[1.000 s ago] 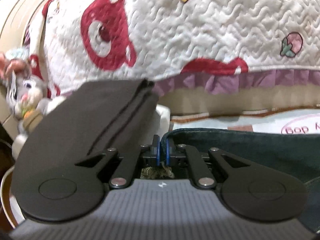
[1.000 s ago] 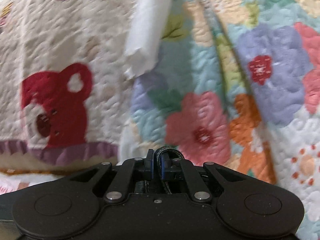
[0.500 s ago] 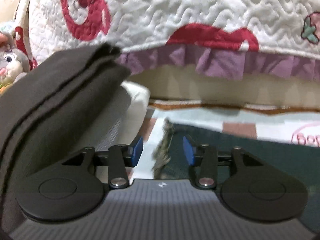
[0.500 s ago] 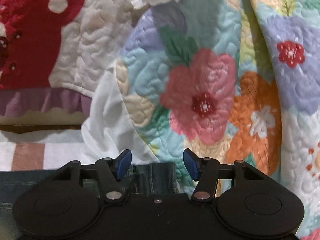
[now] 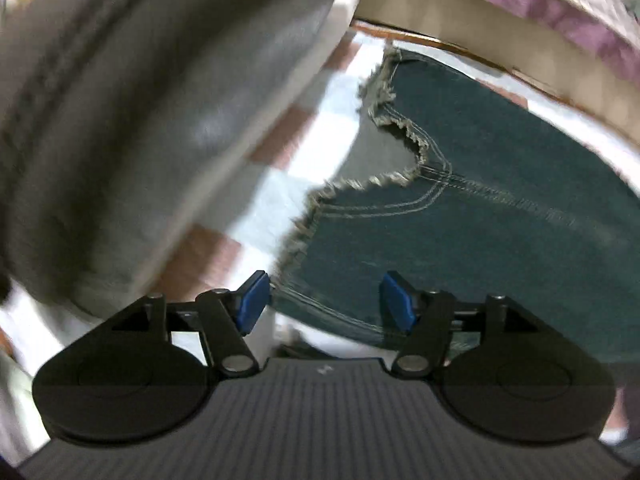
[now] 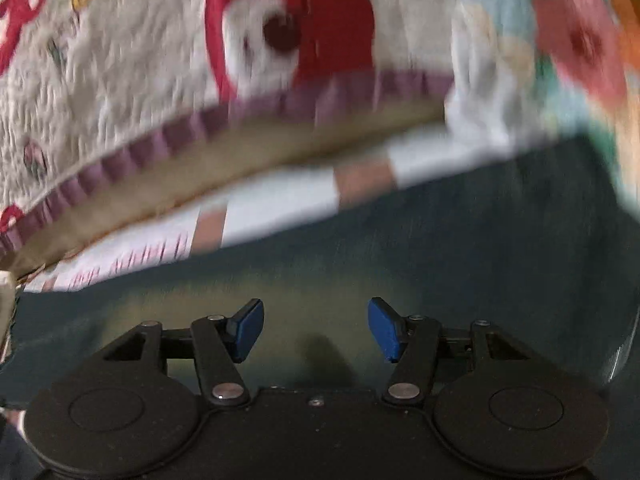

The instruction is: Fold clothes

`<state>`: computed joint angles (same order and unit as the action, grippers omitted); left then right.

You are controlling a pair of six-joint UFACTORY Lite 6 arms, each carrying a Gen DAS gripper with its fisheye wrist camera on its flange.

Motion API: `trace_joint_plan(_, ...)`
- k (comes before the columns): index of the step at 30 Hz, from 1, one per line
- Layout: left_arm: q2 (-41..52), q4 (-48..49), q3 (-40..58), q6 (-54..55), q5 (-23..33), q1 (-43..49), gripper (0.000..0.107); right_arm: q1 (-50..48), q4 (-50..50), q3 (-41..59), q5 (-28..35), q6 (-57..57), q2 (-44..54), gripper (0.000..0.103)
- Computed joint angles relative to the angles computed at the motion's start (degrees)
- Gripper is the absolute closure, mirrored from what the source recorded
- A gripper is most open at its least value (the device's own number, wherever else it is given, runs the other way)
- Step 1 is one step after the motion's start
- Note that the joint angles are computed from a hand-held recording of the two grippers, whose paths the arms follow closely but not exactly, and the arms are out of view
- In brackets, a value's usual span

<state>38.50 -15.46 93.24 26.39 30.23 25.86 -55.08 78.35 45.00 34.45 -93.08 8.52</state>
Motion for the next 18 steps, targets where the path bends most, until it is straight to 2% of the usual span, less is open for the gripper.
trace_joint_plan(4, 4.61, -2.47, 4.7, -1.37, 2.12, 0.64, 0.04, -2.68, -2.01, -13.88, 2.28, 5.6, -12.84, 0.04)
trace_joint_plan(8, 3.23, -8.35, 2.97, 6.83, -1.12, -0.51, 0.04, 0.01, -6.76, -18.12, -1.16, 13.26, -16.98, 0.04)
trace_joint_plan(11, 1.11, -11.3, -1.01, 13.46, -5.67, -1.82, 0.04, 3.03, -8.41, -19.64, -4.16, 17.3, -19.57, 0.04)
trace_joint_plan(13, 0.83, -8.41, -2.26, 10.93, -7.3, -2.53, 0.04, 2.18, -7.05, -20.12, -1.88, 17.93, -19.63, 0.039)
trace_joint_plan(15, 1.55, -5.15, -1.85, 7.34, -7.55, -2.74, 0.041, -3.24, 1.37, -22.97, 5.49, 13.46, -19.18, 0.038)
trace_joint_plan(16, 1.93, -2.35, -1.6, 5.51, -8.49, -3.24, 0.049, -4.55, 4.62, -25.04, 6.44, 13.55, -20.4, 0.037)
trace_joint_plan(18, 2.78, 6.17, -0.96, 0.6, -11.4, -4.79, 0.054, -3.62, 7.41, -26.9, 6.06, 15.43, -21.88, 0.037)
